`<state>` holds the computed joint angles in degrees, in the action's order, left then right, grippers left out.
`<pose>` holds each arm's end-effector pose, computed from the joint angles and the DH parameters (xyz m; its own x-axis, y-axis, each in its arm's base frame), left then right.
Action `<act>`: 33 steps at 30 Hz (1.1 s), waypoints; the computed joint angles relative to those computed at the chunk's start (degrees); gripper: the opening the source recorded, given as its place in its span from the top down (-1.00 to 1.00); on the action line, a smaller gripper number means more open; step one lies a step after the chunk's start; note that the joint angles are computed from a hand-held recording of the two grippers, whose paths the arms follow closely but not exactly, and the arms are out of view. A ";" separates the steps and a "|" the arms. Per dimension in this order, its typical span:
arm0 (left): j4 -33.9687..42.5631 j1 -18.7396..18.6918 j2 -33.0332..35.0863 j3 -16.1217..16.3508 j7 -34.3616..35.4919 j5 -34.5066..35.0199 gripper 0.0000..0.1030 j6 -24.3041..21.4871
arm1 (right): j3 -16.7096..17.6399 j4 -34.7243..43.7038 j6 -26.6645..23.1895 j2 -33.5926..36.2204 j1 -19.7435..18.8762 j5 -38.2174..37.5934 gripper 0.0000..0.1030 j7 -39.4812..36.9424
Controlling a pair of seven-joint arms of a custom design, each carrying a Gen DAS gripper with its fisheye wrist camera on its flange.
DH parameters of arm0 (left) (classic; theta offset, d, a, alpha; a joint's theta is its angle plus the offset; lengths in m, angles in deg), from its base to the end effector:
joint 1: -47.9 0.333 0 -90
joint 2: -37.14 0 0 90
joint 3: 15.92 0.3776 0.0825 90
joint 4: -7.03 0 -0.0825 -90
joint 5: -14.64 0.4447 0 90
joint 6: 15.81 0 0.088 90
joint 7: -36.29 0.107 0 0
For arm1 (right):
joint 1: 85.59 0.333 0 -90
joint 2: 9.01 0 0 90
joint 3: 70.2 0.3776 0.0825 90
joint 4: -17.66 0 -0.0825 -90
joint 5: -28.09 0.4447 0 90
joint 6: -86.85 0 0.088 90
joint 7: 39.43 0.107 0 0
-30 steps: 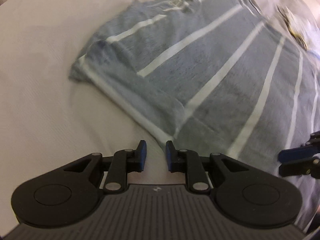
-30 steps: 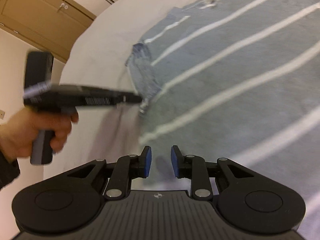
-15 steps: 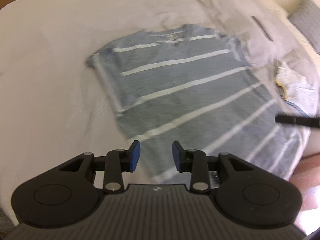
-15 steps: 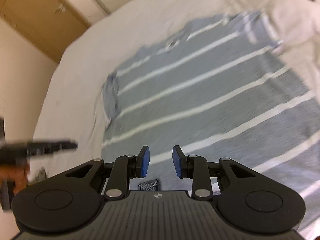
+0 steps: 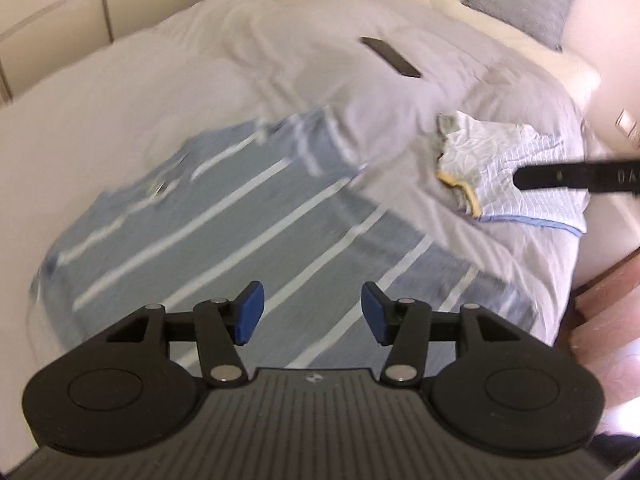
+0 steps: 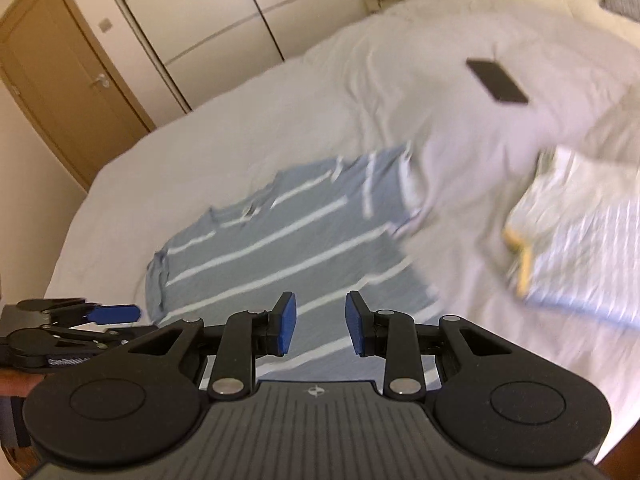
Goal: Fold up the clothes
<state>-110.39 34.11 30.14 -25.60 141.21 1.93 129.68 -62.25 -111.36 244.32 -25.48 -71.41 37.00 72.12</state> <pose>0.5635 -0.2470 0.6017 -0.5168 -0.8553 0.0361 -0.7037 0.4004 -0.5869 0.5115 0.2096 0.6087 0.0350 -0.9348 -0.3535 -0.7644 0.2028 -0.6120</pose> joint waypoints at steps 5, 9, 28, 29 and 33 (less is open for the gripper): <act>10.33 -2.88 9.66 -6.29 -25.97 22.52 0.06 -2.39 | -14.83 1.10 -1.59 1.07 6.46 15.96 0.35 -32.23; 21.19 -8.25 18.23 -6.82 -35.65 32.76 0.06 -9.28 | -22.42 8.26 -11.21 5.06 5.81 25.89 0.35 -51.52; 41.41 -16.48 40.50 0.35 -29.56 48.92 0.54 -11.07 | -16.26 40.58 -33.21 30.05 -9.05 33.47 0.35 -61.10; 42.42 -16.92 41.73 1.07 -29.12 49.97 0.54 -10.94 | -15.47 42.44 -33.69 31.62 -9.59 32.78 0.35 -61.28; 47.43 -18.50 47.16 3.32 -27.30 52.36 0.54 -11.88 | -12.48 51.12 -36.06 39.04 -11.63 29.60 0.35 -60.84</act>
